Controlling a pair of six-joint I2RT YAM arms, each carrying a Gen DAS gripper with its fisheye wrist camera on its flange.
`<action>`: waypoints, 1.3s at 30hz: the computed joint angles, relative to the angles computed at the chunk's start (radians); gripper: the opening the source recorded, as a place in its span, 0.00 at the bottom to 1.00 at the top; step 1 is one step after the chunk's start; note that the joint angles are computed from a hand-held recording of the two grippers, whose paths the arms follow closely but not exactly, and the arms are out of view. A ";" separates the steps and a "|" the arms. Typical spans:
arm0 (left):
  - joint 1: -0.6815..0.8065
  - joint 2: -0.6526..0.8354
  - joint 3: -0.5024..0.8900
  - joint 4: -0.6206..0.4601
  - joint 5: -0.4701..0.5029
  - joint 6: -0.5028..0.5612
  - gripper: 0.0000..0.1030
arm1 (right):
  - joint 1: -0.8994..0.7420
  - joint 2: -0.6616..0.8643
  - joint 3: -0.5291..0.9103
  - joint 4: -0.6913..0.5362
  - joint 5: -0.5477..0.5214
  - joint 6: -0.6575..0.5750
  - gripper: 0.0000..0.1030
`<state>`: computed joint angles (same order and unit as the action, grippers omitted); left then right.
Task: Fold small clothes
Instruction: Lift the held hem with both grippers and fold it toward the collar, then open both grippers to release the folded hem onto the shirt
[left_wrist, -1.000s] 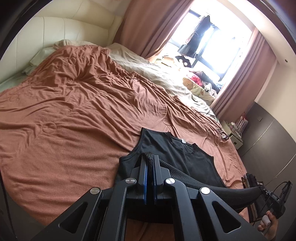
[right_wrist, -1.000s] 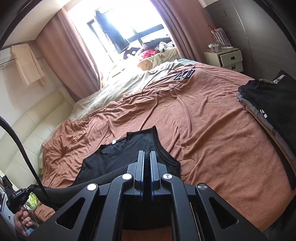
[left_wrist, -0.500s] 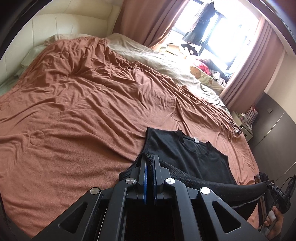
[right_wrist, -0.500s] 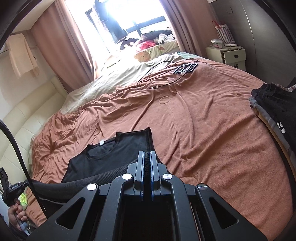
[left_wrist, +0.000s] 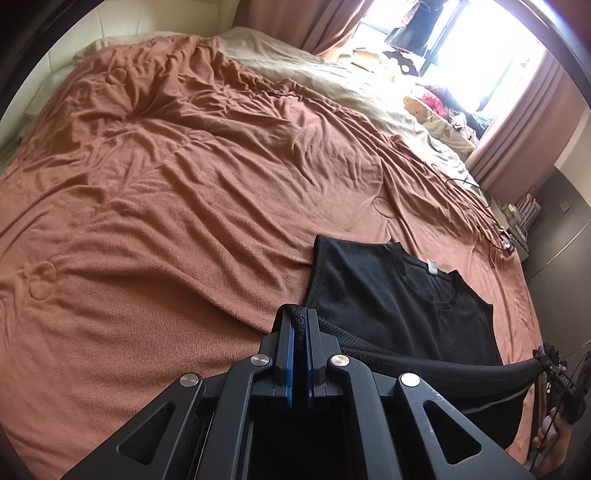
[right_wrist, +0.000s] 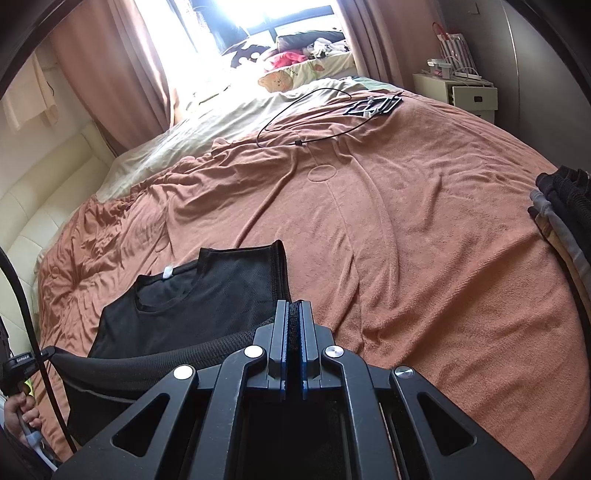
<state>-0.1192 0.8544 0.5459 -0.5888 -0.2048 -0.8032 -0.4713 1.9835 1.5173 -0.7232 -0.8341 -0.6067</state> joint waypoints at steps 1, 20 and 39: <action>0.022 0.030 -0.001 0.023 0.016 0.013 0.04 | 0.014 0.009 0.009 0.012 0.014 0.014 0.01; 0.213 0.502 0.008 0.343 0.170 0.083 0.05 | 0.208 0.205 0.178 0.070 0.257 0.194 0.02; 0.048 0.407 0.126 0.026 -0.002 0.294 0.69 | 0.138 0.147 0.170 -0.065 0.244 -0.082 0.72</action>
